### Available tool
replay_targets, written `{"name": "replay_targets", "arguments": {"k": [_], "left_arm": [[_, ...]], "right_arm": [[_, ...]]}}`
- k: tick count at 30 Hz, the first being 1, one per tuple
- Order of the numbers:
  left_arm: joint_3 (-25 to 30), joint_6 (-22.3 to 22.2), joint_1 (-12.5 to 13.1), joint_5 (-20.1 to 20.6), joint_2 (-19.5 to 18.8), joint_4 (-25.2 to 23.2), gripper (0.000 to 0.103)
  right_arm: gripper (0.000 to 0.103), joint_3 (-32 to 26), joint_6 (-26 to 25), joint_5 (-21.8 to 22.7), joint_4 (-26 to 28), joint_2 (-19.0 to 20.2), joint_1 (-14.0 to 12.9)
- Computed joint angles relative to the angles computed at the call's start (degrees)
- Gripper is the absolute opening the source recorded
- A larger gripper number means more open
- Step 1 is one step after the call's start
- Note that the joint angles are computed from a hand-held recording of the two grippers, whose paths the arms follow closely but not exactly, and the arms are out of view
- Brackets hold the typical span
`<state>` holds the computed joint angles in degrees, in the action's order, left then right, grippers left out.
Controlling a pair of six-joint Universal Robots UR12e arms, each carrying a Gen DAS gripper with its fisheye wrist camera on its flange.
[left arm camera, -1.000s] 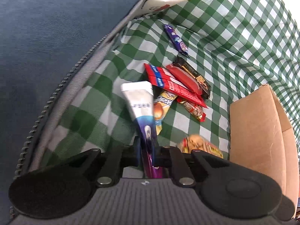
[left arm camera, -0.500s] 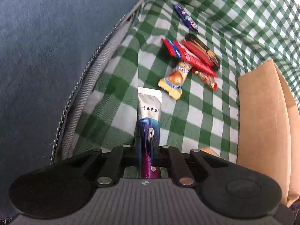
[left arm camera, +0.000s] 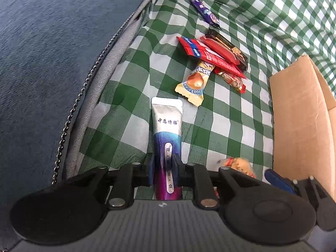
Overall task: Organize snacks
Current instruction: 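Grasp the purple-white tube with left tool while right tool grasps the cookie bag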
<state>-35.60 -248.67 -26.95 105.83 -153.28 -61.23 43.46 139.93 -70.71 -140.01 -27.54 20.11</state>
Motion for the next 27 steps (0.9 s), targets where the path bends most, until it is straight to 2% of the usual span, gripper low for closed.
{"name": "replay_targets", "arguments": {"k": [3,5,6,8,9,11,15,20,22,25,27], "left_arm": [[1.8,1.9,-0.1,0.3,-0.9,-1.4,0.028],[3.0,3.3,-0.2,0.5,-1.5,-2.4,0.031],[3.5,3.9,-0.2,0.6,-1.8,-2.7,0.034],[5.1,5.2,-0.3,0.9,-2.6,-3.8,0.037],[6.3,5.9,-0.4,1.2,-3.2,-4.8,0.038],[9.0,7.2,-0.6,2.0,-4.5,-7.3,0.038],[13.8,9.4,-1.0,3.5,-6.8,-11.3,0.038],[18.8,11.4,-1.3,5.6,-9.2,-15.5,0.027],[16.1,9.9,-1.2,5.6,-7.9,-13.5,0.022],[8.6,6.6,-0.8,3.2,-4.4,-6.7,0.022],[7.0,6.2,-0.5,1.8,-3.6,-5.0,0.023]], "right_arm": [[0.078,-1.3,-0.5,0.3,1.5,0.7,0.1],[0.074,-2.1,-0.5,0.2,2.6,1.1,0.2],[0.071,-2.3,-0.5,-0.2,2.8,1.2,0.3],[0.056,-2.5,-0.3,-1.1,3.4,1.4,0.4],[0.055,-2.6,0.2,-1.2,3.5,1.4,0.4],[0.046,-2.6,1.6,-1.1,3.7,1.3,0.3],[0.044,-2.5,7.0,-1.6,4.0,0.9,0.1],[0.043,-3.0,12.2,-4.1,6.7,0.9,0.0],[0.043,-3.3,13.5,-3.9,6.9,1.1,-0.1],[0.045,-3.0,13.7,-3.8,6.7,1.0,-0.2],[0.05,-3.1,13.5,-3.8,6.8,1.1,-0.1]]}}
